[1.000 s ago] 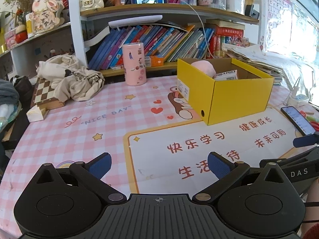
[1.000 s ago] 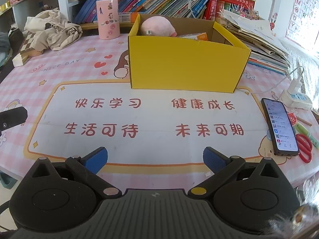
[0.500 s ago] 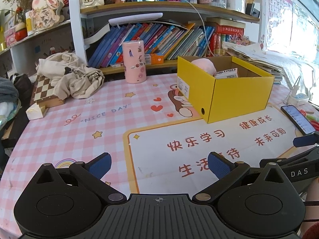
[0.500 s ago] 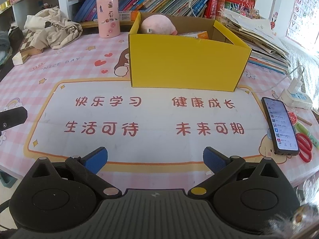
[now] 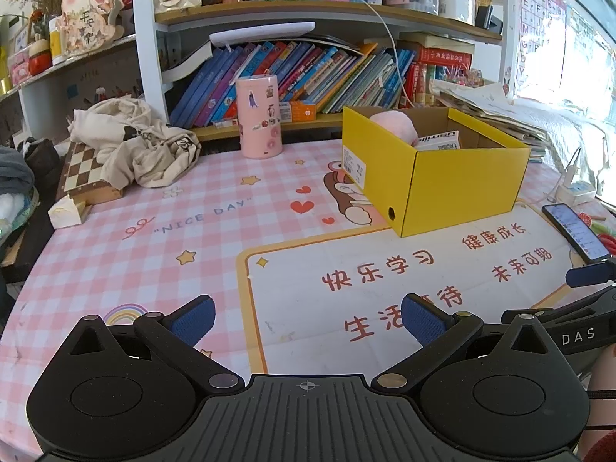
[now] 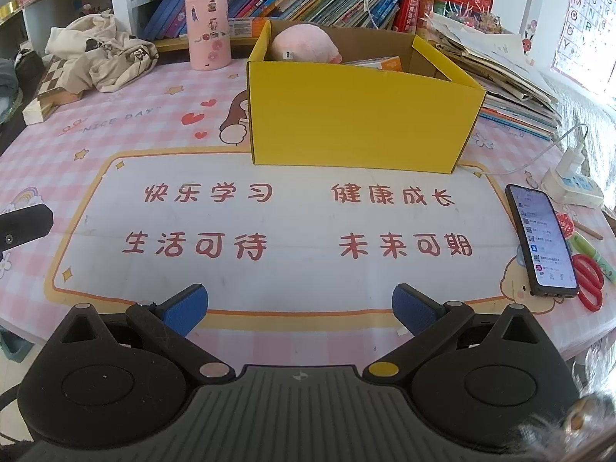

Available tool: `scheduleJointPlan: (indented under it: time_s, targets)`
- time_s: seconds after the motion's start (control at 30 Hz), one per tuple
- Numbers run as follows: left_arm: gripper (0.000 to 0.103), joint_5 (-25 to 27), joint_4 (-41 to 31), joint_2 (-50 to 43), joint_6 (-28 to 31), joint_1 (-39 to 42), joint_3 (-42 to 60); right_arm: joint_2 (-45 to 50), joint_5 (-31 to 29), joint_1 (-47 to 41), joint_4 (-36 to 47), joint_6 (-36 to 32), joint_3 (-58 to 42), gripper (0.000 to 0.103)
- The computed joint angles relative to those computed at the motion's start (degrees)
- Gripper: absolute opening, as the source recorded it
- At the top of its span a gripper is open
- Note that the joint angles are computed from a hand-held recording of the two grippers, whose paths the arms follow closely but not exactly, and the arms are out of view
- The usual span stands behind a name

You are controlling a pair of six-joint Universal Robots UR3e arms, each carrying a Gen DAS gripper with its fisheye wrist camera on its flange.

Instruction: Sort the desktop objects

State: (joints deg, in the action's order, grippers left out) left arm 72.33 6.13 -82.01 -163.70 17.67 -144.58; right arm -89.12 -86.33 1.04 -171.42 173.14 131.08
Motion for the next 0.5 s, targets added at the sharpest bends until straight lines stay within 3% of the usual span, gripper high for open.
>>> scheduleJointPlan:
  time_s: [0.5]
  targets:
    - [0.103, 0.24, -1.69, -0.53, -0.31, -0.66, 0.97, 0.03, -0.30, 0.08, 0.06, 0.34, -0.01, 0.103]
